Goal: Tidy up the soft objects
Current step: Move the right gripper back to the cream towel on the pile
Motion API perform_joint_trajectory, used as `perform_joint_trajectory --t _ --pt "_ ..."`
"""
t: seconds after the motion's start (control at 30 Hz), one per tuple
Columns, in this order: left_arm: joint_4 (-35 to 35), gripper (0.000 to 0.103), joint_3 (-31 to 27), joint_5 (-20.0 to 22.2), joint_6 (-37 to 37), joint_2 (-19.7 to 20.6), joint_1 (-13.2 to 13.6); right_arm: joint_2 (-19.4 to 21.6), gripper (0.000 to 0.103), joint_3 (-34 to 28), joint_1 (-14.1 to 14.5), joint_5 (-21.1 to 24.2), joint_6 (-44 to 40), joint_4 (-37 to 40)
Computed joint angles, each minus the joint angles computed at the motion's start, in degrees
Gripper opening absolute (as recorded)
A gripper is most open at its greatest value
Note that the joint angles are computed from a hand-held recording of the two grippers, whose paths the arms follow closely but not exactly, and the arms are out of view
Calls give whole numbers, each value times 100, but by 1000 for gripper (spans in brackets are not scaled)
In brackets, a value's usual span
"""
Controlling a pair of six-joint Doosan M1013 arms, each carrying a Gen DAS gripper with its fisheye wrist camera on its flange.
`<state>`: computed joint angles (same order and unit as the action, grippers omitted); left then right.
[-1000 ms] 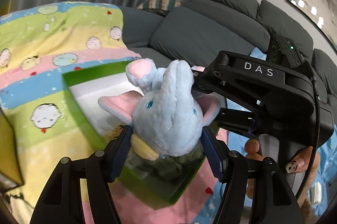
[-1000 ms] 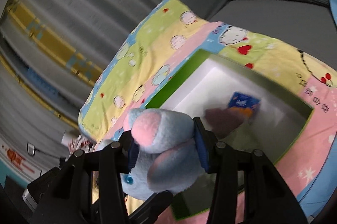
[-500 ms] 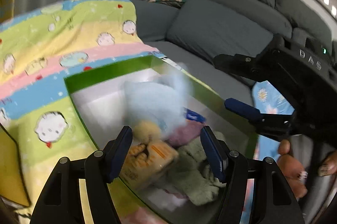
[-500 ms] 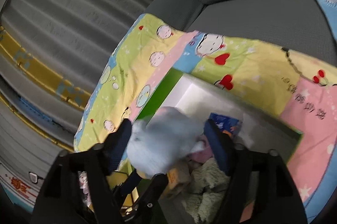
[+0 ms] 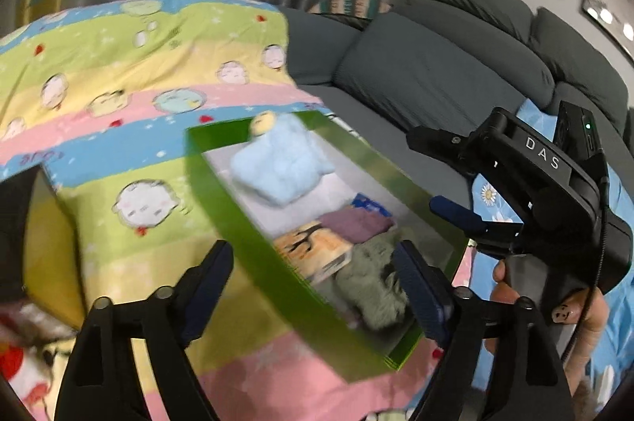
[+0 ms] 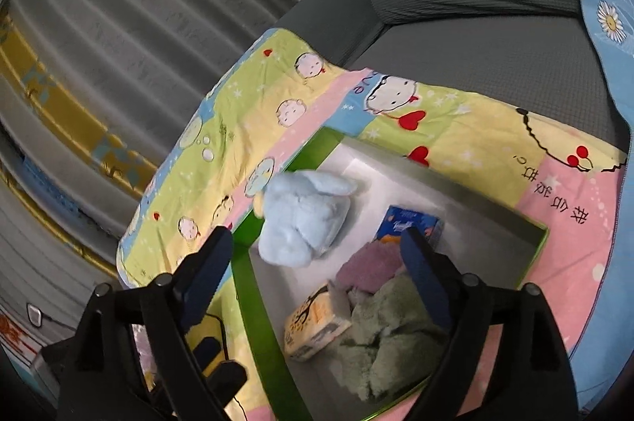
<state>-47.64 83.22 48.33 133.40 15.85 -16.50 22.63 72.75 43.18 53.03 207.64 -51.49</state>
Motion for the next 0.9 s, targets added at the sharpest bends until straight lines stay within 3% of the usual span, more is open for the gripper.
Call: perform_joint_trajectory --t 0.47,0.9 --pt "26 87 536 -177 -648 -440 738 587 101 -977 190 238 -1712 583" --pt "-7 87 877 -461 -738 -760 1271 997 102 -1688 352 391 -2755 923"
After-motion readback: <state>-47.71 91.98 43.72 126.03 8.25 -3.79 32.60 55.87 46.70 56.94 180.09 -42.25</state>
